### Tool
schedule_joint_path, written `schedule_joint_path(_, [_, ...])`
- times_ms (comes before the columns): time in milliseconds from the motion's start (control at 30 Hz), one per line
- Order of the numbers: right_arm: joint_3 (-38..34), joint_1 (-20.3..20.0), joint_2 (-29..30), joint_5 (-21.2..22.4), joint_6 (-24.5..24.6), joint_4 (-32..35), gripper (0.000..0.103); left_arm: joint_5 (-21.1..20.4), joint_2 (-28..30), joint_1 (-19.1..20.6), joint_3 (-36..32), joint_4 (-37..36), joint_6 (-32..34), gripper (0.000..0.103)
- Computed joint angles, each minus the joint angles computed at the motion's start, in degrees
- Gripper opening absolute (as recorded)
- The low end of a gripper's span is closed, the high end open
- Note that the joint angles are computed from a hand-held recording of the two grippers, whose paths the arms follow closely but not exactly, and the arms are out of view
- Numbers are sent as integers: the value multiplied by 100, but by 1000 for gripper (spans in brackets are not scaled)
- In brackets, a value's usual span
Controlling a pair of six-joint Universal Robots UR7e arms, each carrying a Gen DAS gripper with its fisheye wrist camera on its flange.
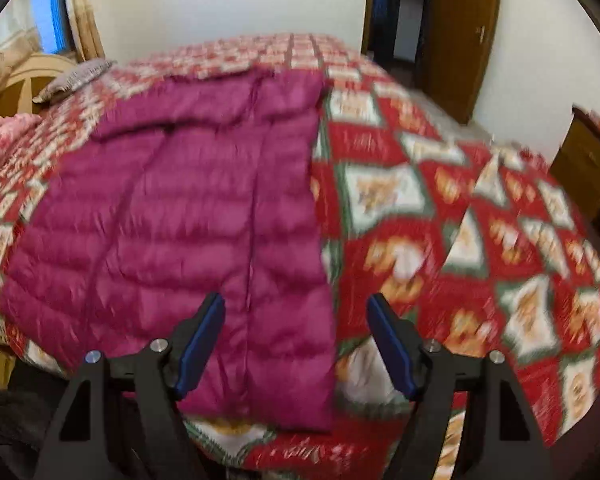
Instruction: Fold large clothes
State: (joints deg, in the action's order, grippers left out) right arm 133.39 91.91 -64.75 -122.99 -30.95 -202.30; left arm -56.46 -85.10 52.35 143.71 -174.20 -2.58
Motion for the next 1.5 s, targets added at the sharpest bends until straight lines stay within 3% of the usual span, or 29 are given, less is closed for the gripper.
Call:
schedule_joint_path(233, [303,-266,115,7,176,125,73,-151,535,267,70,357,-701,100])
schedule_joint_path(300, [317,-271,230,-67,47,-50,74,36,684,203,99,261,-783,100])
schedule_joint_path(467, [291,-214,314,-236,-56,7,75,-172,563,256,225,-63,-748,99])
schedule_joint_path(500, [304,-218,242,-225,17,173,74,-241,497,253,238,-57,-705,90])
schedule_joint_path(533, [328,-223,182,-203,48,240,73,-289,422,237,244,2,-644,70])
schedule_joint_path(600, [379,-238,104,-157,98,280,66,-347,381,264,203,157,-624,59])
schedule_joint_path(733, [382,-261,-30,-166,197,477,58,-373,494,314,184,108,-629,58])
schedule_joint_path(833, [336,-248,1,-266,159,506,58,-347,592,353,115,128,-754,59])
schedule_joint_path(967, [294,-165,328,-493,-171,57,63,-309,637,346,79,185,-764,61])
schedule_joint_path(1033, [257,-100,570,-731,-427,-221,51,-230,664,304,126,85,-717,61])
schedule_joint_path(1067, [236,-66,690,-875,-574,-392,36,-149,692,247,179,-18,-647,61])
schedule_joint_path(1100, [214,-35,747,-1009,-693,-463,11,-74,712,198,213,-84,-594,56])
schedule_joint_path(1167, [296,-164,459,-685,-380,35,10,56,732,102,257,-166,-482,29])
schedule_joint_path(1200, [343,-213,326,-550,-225,150,9,-99,699,159,214,-118,-501,20])
schedule_joint_path(1300, [528,-291,-116,-13,-74,380,8,-466,549,229,226,-345,-451,12])
schedule_joint_path(1500, [794,-340,-854,1090,272,607,7,-821,259,43,339,-945,-276,9])
